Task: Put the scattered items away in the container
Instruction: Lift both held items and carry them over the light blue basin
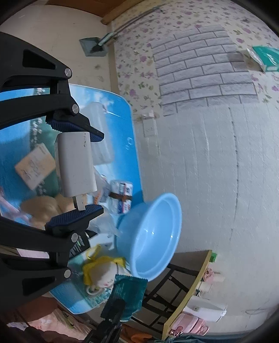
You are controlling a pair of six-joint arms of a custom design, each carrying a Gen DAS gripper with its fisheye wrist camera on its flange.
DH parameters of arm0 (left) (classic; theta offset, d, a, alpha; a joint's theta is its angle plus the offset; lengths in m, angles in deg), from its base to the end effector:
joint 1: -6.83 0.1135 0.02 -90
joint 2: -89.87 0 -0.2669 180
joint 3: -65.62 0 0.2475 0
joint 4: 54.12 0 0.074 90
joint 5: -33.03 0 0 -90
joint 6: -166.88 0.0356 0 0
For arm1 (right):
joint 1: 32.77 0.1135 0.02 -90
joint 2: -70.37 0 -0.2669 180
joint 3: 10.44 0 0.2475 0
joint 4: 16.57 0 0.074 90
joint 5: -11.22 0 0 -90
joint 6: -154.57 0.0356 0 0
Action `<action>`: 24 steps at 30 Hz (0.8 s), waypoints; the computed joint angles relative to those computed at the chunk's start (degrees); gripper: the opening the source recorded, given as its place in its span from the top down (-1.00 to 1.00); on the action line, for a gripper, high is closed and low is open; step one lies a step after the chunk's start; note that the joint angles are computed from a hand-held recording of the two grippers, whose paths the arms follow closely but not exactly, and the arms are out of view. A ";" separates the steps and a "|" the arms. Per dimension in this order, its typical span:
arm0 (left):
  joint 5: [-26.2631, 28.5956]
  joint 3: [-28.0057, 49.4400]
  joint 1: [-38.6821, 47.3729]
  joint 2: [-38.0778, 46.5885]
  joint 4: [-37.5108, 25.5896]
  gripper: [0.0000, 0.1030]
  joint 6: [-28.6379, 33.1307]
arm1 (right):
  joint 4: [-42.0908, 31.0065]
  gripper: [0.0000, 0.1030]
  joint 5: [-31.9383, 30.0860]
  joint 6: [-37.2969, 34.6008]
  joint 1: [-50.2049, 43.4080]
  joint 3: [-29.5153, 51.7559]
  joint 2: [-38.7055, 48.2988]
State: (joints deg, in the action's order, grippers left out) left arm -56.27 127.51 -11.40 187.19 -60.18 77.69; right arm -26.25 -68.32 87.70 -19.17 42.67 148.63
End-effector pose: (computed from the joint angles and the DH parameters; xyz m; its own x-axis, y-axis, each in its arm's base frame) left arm 0.3207 -0.1061 0.1621 -0.6246 0.2206 -0.7491 0.3304 0.9439 0.0025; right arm 0.2729 0.0594 0.2074 -0.5444 0.2657 -0.7956 0.1386 0.9640 0.2271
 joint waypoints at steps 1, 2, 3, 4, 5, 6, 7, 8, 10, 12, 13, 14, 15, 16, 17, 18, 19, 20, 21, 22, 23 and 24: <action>-0.11 0.60 -0.50 0.10 -0.23 -0.18 -0.24 | 0.05 0.84 -0.48 -0.39 -0.36 0.19 -0.20; -0.13 1.21 -1.00 0.25 -0.32 -0.18 -0.48 | 0.06 0.84 -0.87 -0.78 -0.79 0.45 -0.32; -0.12 2.03 -1.54 0.59 -0.47 -0.17 -0.62 | 0.01 0.84 -1.14 -1.34 -1.24 0.90 -0.38; -0.18 3.02 -2.10 1.12 -0.72 -0.18 -0.71 | -0.13 0.84 -1.36 -2.07 -1.78 1.50 -0.37; -0.16 3.83 -2.41 1.56 -1.03 -0.18 -0.72 | -0.13 0.84 -1.43 -2.78 -2.35 2.02 -0.38; -0.12 5.23 -3.03 2.51 -1.40 -0.18 -0.69 | 0.05 0.84 -1.62 -3.31 -2.92 2.32 -0.32; -0.12 6.06 -3.37 3.12 -1.65 -0.18 -0.71 | 0.40 0.84 -2.07 -3.81 -3.83 2.62 -0.27; 0.06 7.88 -3.92 4.39 -2.37 -0.17 -0.70 | 0.96 0.84 -2.62 -4.03 -4.83 2.71 -0.23; 0.29 10.20 -4.68 5.89 -3.27 -0.17 -0.70 | 1.87 0.84 -3.86 -4.15 -6.73 3.03 0.21; 0.19 13.61 -5.91 8.24 -4.23 -0.17 -0.51 | 2.64 0.84 -5.49 -4.19 -8.92 3.44 0.91; 0.13 14.66 -6.33 9.00 -4.50 -0.17 -0.56 | 3.16 0.84 -6.51 -4.23 -10.21 3.51 1.24; 0.31 16.62 -6.89 10.42 -5.12 -0.17 -0.54 | 3.69 0.84 -7.35 -4.35 -11.43 3.50 1.53; 0.48 18.05 -7.19 11.40 -5.64 -0.17 -0.52 | 4.05 0.84 -7.92 -4.46 -12.33 3.60 1.83; 0.51 19.63 -7.60 12.66 -6.14 -0.18 -0.46 | 4.56 0.84 -8.57 -4.56 -13.28 3.56 2.19; 0.41 21.30 -8.08 13.93 -6.71 -0.18 -0.42 | 5.23 0.84 -9.58 -4.68 -14.57 3.56 2.89; 0.48 23.39 -8.64 15.59 -7.36 -0.18 -0.31 | 5.52 0.84 -10.16 -4.76 -15.36 3.75 3.55; 0.44 24.63 -9.05 16.57 -7.72 -0.18 -0.31 | 6.01 0.84 -10.96 -4.86 -16.45 4.00 4.59; 0.45 26.15 -9.47 17.81 -8.19 -0.18 -0.24 | 6.45 0.84 -11.84 -4.98 -17.44 4.31 5.68; 0.56 27.99 -9.85 19.22 -8.81 -0.17 -0.10 | 6.85 0.84 -12.38 -5.06 -18.04 4.55 6.58; 0.61 29.55 -10.18 20.41 -9.39 -0.17 -0.05 | 7.32 0.84 -12.83 -5.22 -18.54 4.80 7.51; 0.77 31.75 -10.50 22.11 -10.29 -0.17 0.03 | 7.75 0.84 -13.28 -5.44 -18.99 5.18 8.61; 0.92 33.50 -10.69 23.48 -11.05 -0.18 0.09 | 8.12 0.84 -13.80 -5.59 -19.45 5.68 9.84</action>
State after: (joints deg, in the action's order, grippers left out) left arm -55.35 161.01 -22.09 210.67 -71.23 77.78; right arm -18.13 -82.13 82.11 -38.62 48.35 158.47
